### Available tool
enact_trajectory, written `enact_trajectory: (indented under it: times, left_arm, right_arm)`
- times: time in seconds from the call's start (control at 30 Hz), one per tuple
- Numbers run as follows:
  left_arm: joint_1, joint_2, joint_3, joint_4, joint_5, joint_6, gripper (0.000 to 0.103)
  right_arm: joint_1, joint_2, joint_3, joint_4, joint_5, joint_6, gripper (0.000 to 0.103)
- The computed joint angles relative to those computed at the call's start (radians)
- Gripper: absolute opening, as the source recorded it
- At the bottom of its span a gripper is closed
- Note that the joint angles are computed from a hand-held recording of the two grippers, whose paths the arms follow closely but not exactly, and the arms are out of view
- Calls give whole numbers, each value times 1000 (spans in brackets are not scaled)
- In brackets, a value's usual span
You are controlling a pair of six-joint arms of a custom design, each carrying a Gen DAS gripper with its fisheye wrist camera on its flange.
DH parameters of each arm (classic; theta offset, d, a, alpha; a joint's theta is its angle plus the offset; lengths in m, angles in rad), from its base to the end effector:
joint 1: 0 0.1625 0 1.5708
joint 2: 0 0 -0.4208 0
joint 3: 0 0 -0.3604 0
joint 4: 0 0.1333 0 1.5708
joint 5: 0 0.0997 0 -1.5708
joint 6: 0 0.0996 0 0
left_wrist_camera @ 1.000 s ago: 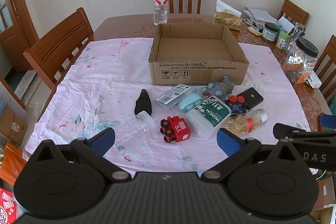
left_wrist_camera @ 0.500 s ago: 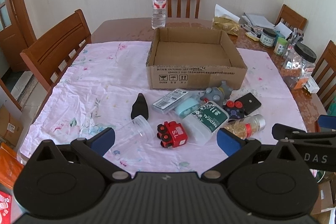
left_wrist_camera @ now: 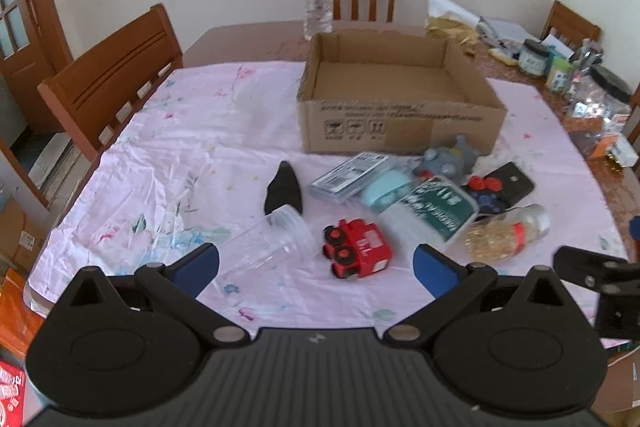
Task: Organize rigid objects
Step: 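Grasp the clear plastic jar with the left tool while the right tool approaches the capsule bottle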
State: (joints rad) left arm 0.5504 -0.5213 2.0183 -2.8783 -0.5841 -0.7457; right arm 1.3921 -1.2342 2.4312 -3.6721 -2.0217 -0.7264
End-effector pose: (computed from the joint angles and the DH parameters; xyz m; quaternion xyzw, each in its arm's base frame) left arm -0.2951 -0.4350 -0.0601 0.1644 0.8624 -0.3114 0.3637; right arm 0.0169 -0.4122 0.2471 0.1431 -0.8705 0.2951 0.3670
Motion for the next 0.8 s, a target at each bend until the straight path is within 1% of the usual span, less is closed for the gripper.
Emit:
enact_trajectory:
  times: [0.1,0.23,0.33,0.4,0.47,0.53,0.57,0.67,0.8]
  left_arm:
    - [30,10,-13,7,11,-2,103]
    - [74,31,-51,23,45,12,103]
    - [111,56,-89,6,75,50,103]
    - [137,73,-124,24,93,56,103]
    - [161,95,-150,-8,98,99,103]
    - [182,107,-179,29,104,92,102]
    - [189,113,-185,24,107,102,102]
    - [200,113,-187,68,120,76,103]
    - [197,91,-148,61,97,62,103]
  right_arm:
    - [-6,14,-9,12,-4,-9,103]
    - [-8,34,-29,29,-20,-16,103]
    - [-7,47,-47,41,-37,-13,103]
    - [-6,55,-59,47,-46,-9,103]
    - [-5,62,-71,53,-57,-6,103]
    - [-4,70,-83,61,-69,0,103]
    - [-4,73,-88,65,-73,2,103]
    - [-4,83,-103,81,-81,6,103]
    - [0,95,-117,101,-80,13,103]
